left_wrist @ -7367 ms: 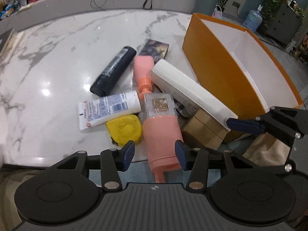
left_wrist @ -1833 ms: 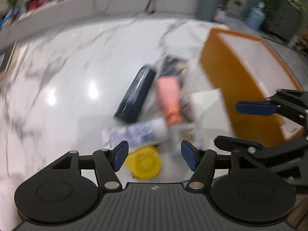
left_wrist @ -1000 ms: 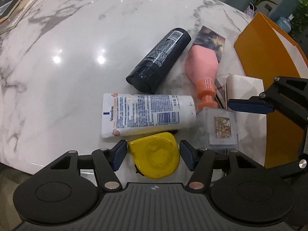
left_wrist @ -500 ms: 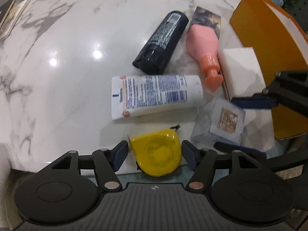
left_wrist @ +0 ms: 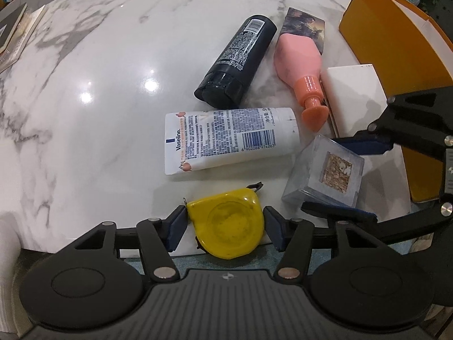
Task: Organize rigid objects
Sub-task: 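Grasp the yellow tape measure with the left tool while the right tool grasps the clear case, then lower both items into the orange box and open both tools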
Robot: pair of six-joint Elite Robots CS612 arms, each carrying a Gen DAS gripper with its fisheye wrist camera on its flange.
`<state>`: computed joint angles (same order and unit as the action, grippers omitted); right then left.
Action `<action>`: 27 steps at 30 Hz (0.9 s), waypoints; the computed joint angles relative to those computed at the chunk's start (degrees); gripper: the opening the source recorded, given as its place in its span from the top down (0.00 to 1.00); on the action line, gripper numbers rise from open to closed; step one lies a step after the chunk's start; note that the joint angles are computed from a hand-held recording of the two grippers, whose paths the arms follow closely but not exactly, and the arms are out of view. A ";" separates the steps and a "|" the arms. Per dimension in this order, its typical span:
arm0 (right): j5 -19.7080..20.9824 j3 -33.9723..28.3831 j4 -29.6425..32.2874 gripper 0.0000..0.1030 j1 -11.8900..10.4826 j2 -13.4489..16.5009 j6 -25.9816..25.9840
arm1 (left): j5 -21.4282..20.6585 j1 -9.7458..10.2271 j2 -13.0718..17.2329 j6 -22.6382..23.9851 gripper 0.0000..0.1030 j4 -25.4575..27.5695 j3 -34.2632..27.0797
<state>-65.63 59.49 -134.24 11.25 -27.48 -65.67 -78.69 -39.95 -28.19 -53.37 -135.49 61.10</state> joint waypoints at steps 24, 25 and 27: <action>5.69 6.46 -11.75 0.54 -2.36 -4.99 7.06 | 9.28 -2.18 -3.29 2.01 0.37 -8.40 2.62; 6.09 6.70 -12.55 0.54 -2.63 -5.32 7.59 | 9.65 -2.34 -3.40 2.74 0.37 -9.24 2.59; 6.81 7.00 -14.14 0.54 -3.16 -5.81 8.81 | 10.37 -2.66 -3.42 4.15 0.37 -10.56 2.10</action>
<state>-58.82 66.49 -148.37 8.09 -33.29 -56.86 -68.32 -42.61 -31.61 -49.22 -146.06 63.20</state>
